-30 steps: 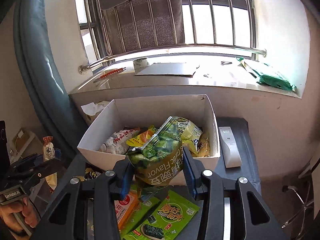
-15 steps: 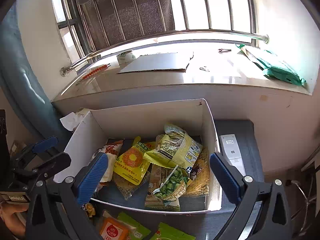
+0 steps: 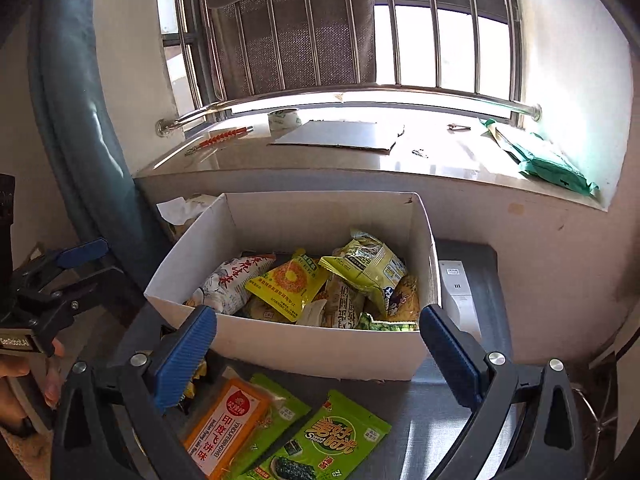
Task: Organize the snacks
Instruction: 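Withdraw both tools from the white box back to the remaining snacks, then grasp the green seaweed pack with the right tool while the left tool grasps a clear jelly cup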
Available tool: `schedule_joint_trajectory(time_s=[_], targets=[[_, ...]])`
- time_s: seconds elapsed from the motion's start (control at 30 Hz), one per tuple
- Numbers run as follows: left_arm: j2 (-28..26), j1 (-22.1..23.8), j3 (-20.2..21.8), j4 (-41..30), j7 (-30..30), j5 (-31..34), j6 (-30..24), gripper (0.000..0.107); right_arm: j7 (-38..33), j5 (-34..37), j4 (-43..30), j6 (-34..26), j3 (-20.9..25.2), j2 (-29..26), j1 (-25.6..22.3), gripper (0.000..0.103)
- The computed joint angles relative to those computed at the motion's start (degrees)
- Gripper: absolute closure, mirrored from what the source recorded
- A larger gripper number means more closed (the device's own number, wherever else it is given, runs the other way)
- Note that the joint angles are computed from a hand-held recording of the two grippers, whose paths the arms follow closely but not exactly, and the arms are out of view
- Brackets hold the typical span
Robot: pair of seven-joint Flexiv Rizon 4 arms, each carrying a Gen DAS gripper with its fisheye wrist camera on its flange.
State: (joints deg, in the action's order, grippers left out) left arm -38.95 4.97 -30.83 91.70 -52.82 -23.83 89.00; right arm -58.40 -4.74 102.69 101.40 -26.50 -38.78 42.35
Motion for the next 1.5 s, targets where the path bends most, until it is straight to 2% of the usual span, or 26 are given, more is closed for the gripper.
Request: schedule_joint_trajectory(time_s=[0.03,0.1,0.2,0.27,0.4,0.47,0.53,0.63,0.7,0.77,0.87,1.03,1.2,1.37,1.5], targets=[[0.84,2.58,-3.14,3.1,1.32,0.15,2.11,0.004,-0.44,0.39,1.94,1.7,-0.32,0.68,0.96,0.0],[1.35,10.11,-12.14,9.69,3.14,1.98,6.43,0.004,-1.92,2.35,5.58,4.96,-0.37,1.86,2.78,0.0],[1.65,17.93,-19.99,18.07,1.06,5.64,11.47,0.004,-4.66,7.34,10.92,9.27,-1.84,2.58,7.21,0.0],[2.29,20.25,-21.42,22.52,-1.82,7.12,13.97,0.004,-6.04,10.25,13.71,12.73,-0.13,2.61,7.91,0.0],[2.73,23.35,-22.8,29.89,-8.0,9.26,16.88,0.004,-6.13,18.35,17.2,12.25,0.31,1.59,11.71,0.0],[2.65,24.17,-23.08,33.04,-11.71,10.0,19.17,0.004,-4.78,20.8,18.16,12.62,4.28,1.27,9.86,0.0],[0.52,26.47,-25.2,35.12,-14.82,11.87,20.64,0.004,-3.75,22.27,18.68,12.65,7.02,0.59,8.76,0.0],[1.5,25.22,-22.74,35.25,-16.17,13.37,18.66,0.004,-3.51,20.7,18.82,11.35,9.97,0.2,6.76,0.0],[2.29,23.77,-20.71,35.08,-16.9,14.94,19.74,0.004,-3.44,20.89,18.6,10.66,8.42,-0.27,8.32,0.0],[1.68,25.13,-21.8,34.82,-17.54,17.38,18.93,0.004,-2.87,21.01,18.24,10.69,7.89,-0.53,8.83,0.0],[2.56,24.01,-19.91,34.26,-18.94,19.38,18.54,0.004,-1.61,19.53,17.46,10.75,11.25,-0.19,5.15,0.0],[3.35,21.93,-16.43,33.25,-21.46,22.51,17.95,0.004,1.12,14.1,14.24,7.21,17.8,-0.13,-3.54,0.0],[3.31,22.19,-15.43,32.59,-23.9,26.29,16.21,0.004,5.78,9.15,8.62,-0.06,16.64,-2.05,-6.36,0.0],[3.03,22.84,-14.98,32.01,-26.28,29.24,15.43,0.004,11.04,4.31,3.31,-7.4,12.35,-4.59,-5.5,0.0],[2.46,23.24,-15.06,31.61,-27.07,30.03,14.93,0.004,12.36,-0.56,-0.95,-13.42,14.71,-6.0,-8.66,0.0]])
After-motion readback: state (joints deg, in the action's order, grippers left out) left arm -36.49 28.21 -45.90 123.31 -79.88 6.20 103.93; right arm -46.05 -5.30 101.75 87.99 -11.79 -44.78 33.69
